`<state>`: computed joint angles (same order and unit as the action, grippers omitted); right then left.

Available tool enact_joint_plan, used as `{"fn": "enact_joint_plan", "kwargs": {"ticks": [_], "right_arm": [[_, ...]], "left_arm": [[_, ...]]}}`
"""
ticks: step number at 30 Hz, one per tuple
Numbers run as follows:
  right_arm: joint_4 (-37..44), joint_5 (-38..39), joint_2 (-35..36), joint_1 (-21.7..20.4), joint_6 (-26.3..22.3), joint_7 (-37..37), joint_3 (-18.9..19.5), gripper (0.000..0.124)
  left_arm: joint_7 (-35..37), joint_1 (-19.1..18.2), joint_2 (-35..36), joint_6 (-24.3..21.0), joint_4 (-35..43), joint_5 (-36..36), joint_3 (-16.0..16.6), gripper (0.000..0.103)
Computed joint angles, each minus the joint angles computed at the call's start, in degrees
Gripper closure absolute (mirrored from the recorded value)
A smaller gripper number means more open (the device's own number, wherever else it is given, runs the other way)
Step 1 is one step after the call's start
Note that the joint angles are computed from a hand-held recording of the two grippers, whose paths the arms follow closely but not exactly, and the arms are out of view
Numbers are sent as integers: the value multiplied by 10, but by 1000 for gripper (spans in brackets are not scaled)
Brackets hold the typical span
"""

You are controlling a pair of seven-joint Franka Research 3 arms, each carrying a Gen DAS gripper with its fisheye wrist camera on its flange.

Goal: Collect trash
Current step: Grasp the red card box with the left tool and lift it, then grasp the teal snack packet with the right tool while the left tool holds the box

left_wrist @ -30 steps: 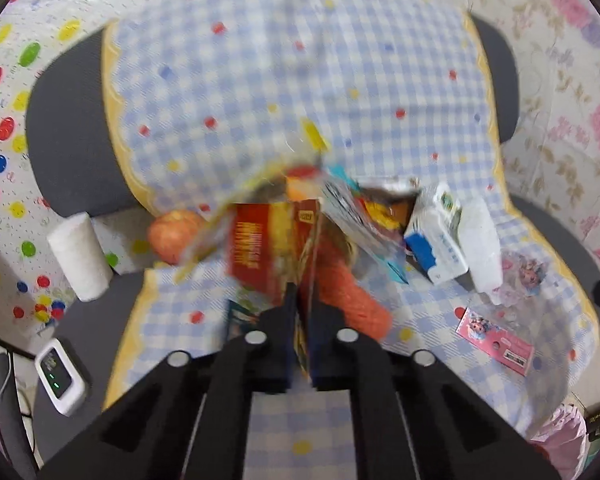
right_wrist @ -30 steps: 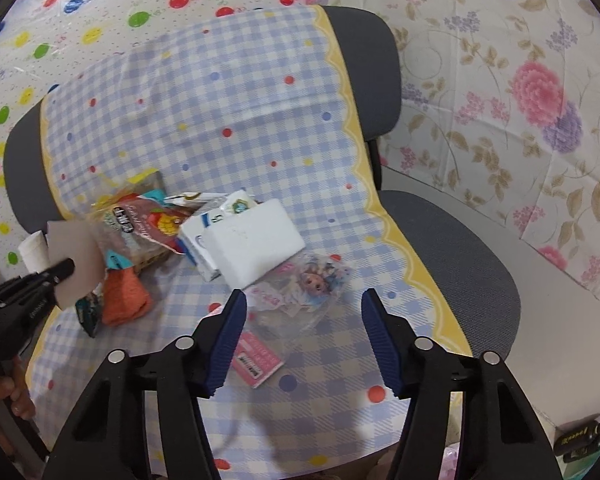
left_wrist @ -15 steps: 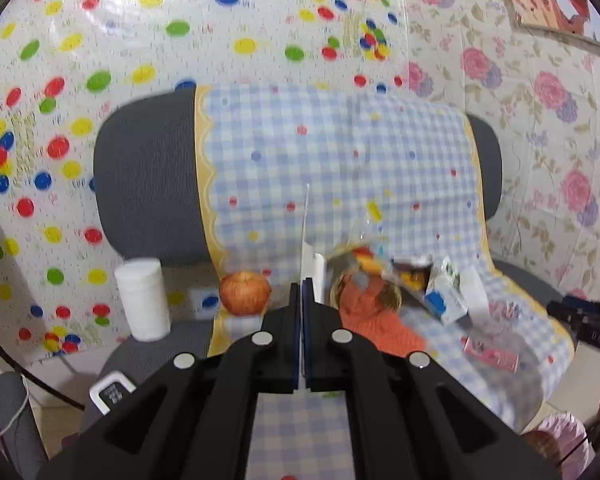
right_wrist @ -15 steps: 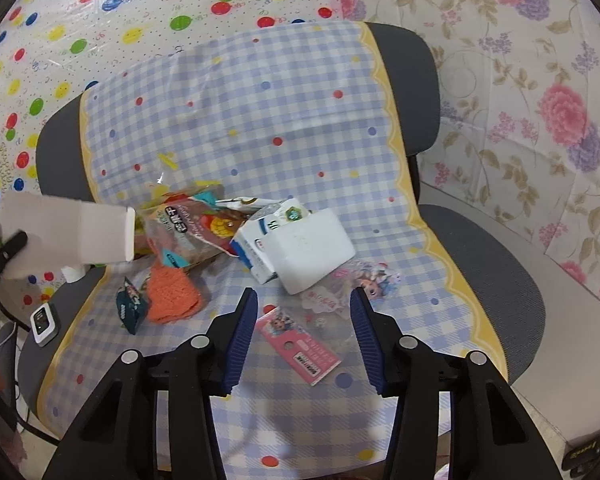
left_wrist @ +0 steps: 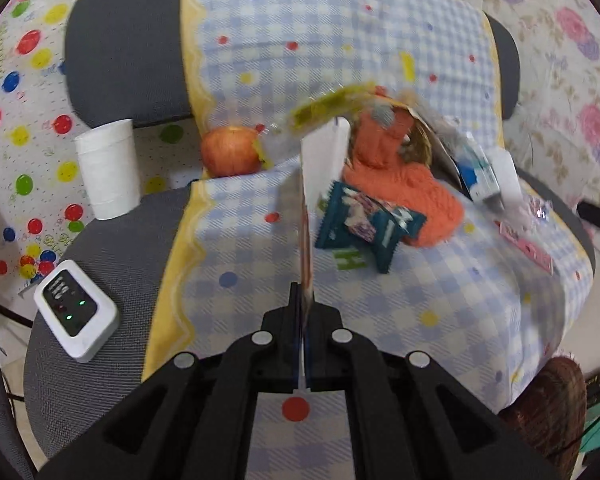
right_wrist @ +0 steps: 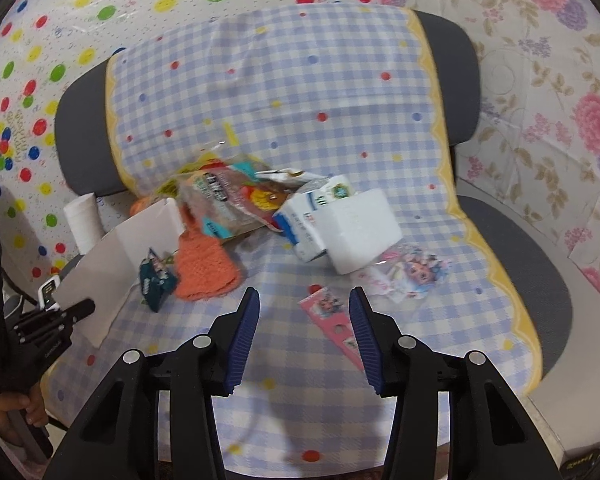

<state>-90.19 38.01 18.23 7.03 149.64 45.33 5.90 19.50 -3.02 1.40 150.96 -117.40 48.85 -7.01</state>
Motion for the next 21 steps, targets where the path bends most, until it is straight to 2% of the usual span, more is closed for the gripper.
{"fn": "enact_joint_plan", "kwargs": {"ticks": [4, 10, 16, 21], "right_arm": [[7, 26, 7, 0, -33, -40, 20, 75], [49, 34, 43, 26, -70, -55, 33, 75], [111, -2, 96, 61, -87, -51, 42, 75], [158, -36, 131, 78, -98, -47, 43, 72]], "left_arm": [[-74, 9, -34, 0, -22, 63, 2, 103], [-94, 29, -42, 15, -27, 79, 1, 103], [-125, 44, -33, 35, -27, 101, 7, 103], [-119, 51, -23, 49, -23, 98, 13, 103]]}}
